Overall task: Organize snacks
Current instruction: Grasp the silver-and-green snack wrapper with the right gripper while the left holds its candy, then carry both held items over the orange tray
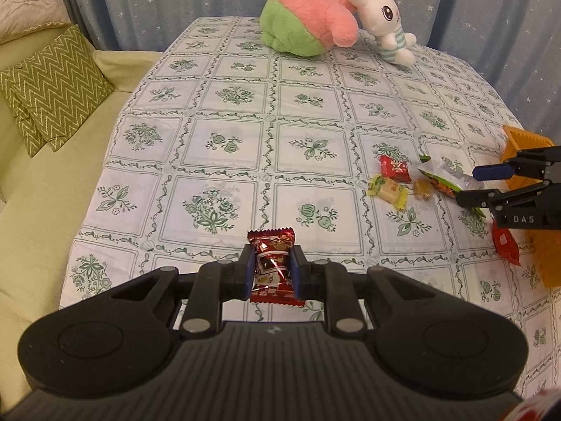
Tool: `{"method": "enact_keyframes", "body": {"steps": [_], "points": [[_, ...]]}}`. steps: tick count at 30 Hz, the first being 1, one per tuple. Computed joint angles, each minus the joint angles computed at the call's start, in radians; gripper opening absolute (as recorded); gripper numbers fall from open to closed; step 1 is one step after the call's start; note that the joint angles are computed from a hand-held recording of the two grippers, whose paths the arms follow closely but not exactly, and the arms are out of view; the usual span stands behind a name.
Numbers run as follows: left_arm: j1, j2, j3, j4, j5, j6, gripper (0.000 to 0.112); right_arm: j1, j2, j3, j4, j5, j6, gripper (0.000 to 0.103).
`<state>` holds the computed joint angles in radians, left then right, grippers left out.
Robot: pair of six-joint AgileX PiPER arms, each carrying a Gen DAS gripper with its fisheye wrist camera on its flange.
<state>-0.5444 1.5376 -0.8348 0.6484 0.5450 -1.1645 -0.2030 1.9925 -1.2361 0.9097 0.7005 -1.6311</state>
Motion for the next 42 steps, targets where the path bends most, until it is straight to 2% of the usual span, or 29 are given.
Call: {"method": "enact_keyframes", "body": {"steps": [3, 12, 14, 16, 22, 31, 42], "points": [[0.001, -0.008, 0.011, -0.001, 0.004, -0.005, 0.019, 0.014, 0.021, -0.019, -0.01, -0.028, -0.021, 0.051], [0.004, -0.037, 0.038, 0.001, 0.021, -0.02, 0.019, 0.051, 0.103, -0.112, -0.09, 0.005, 0.029, 0.049], [0.008, -0.044, 0.043, 0.002, 0.024, -0.021, 0.019, 0.055, 0.105, -0.122, -0.096, 0.015, 0.052, 0.037], [0.012, -0.048, 0.045, 0.002, 0.025, -0.018, 0.019, 0.06, 0.1, -0.118, -0.099, 0.012, 0.068, 0.031], [0.01, -0.055, 0.037, 0.01, 0.027, -0.018, 0.019, 0.056, 0.093, -0.13, -0.095, 0.023, 0.199, 0.03], [-0.016, -0.053, -0.015, -0.008, 0.033, 0.024, 0.019, -0.003, -0.009, -0.09, -0.026, 0.103, 0.306, 0.03], [-0.109, -0.022, -0.128, -0.034, 0.038, 0.089, 0.019, -0.125, -0.204, 0.079, 0.0, 0.175, 0.319, 0.03]]}}
